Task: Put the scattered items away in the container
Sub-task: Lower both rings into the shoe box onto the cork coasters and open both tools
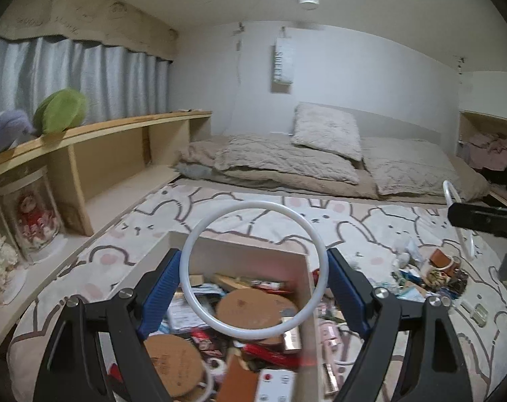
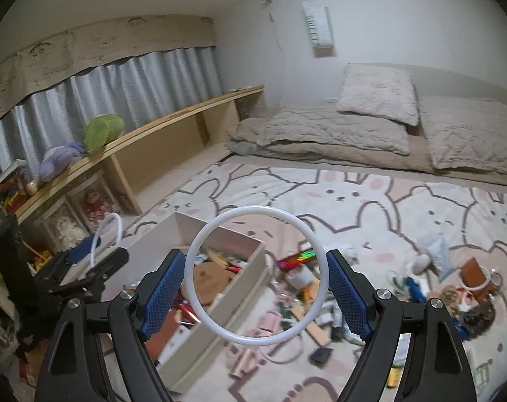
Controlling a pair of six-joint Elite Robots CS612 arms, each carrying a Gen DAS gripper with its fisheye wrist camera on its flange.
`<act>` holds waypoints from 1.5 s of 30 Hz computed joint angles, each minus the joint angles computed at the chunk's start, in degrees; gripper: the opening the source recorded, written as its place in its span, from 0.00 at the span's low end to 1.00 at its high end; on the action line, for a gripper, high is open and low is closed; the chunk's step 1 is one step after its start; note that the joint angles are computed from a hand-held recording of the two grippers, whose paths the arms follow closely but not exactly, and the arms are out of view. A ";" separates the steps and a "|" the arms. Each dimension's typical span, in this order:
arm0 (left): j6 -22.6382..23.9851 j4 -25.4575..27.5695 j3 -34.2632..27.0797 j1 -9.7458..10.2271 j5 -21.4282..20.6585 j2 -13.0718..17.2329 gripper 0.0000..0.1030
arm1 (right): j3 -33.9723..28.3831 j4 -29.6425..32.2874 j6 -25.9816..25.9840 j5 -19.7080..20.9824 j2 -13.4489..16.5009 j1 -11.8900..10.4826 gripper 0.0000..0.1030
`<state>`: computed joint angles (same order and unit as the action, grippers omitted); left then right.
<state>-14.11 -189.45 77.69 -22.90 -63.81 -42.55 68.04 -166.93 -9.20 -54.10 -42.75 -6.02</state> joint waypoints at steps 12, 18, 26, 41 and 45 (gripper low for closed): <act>-6.00 4.69 -0.13 3.27 -1.98 0.44 0.82 | -6.26 9.56 -3.97 0.41 2.71 3.93 0.82; -8.41 8.31 -0.75 4.49 -2.77 1.22 0.82 | -9.28 13.39 -6.05 -0.92 4.35 5.68 0.82; -8.58 12.90 -1.29 5.38 -5.56 1.59 0.82 | -13.35 19.77 -7.05 -0.84 6.59 7.26 0.82; -10.04 15.08 -1.15 5.64 -6.10 1.38 1.00 | -20.16 27.54 -6.68 -3.20 10.83 8.51 0.82; -11.48 12.80 -0.24 5.75 -5.58 0.88 1.00 | -22.13 29.79 -6.33 -3.87 12.06 8.71 0.82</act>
<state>-25.58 -176.65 77.45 -17.15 -69.39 -41.67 45.90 -137.13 -15.52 -57.98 -30.69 2.69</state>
